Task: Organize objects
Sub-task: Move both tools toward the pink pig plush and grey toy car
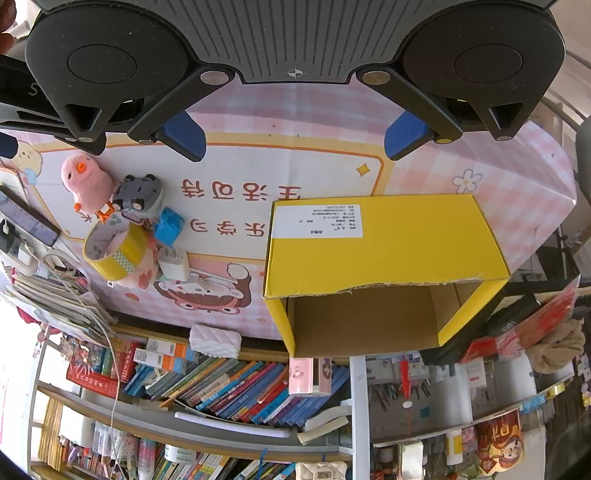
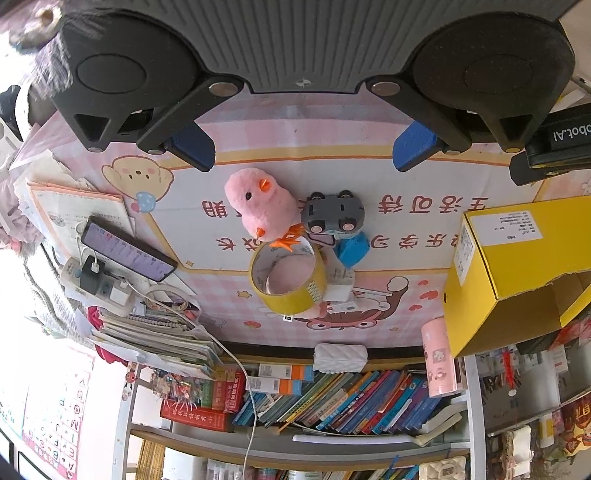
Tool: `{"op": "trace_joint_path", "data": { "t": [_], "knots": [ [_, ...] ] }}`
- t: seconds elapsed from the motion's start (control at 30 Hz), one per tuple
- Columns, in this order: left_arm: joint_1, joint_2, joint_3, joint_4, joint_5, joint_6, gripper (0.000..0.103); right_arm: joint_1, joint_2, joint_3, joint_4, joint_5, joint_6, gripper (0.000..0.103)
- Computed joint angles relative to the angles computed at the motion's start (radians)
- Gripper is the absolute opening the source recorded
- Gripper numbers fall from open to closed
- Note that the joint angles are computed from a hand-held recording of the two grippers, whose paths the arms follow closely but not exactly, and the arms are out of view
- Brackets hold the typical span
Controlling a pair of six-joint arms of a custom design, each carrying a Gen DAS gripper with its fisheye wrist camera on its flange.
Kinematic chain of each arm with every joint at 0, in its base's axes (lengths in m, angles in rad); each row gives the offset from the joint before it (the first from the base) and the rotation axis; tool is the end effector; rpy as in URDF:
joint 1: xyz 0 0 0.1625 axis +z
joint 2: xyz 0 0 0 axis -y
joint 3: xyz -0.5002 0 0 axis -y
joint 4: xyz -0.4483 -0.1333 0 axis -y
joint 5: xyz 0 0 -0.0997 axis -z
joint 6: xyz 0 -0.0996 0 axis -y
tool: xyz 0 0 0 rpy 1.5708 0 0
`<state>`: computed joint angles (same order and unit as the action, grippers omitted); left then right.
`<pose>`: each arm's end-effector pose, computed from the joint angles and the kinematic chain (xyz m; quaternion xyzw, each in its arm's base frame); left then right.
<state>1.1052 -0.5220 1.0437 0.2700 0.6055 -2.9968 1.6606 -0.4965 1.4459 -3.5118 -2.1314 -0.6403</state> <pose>-0.1629 -0.8035 0.0781 0.0781 0.8345 -0.4006 0.3701 0.1541 -0.8154 0.0735 0.1788 -0.8365 0.3738 0.3584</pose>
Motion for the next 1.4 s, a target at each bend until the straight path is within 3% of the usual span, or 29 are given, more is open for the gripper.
{"op": "trace_joint_path", "data": {
  "t": [1.4],
  "knots": [
    [0.014, -0.001, -0.015, 0.024, 0.006, 0.005, 0.103, 0.008, 0.004, 0.006, -0.008, -0.013, -0.004, 0.103]
  ]
}}
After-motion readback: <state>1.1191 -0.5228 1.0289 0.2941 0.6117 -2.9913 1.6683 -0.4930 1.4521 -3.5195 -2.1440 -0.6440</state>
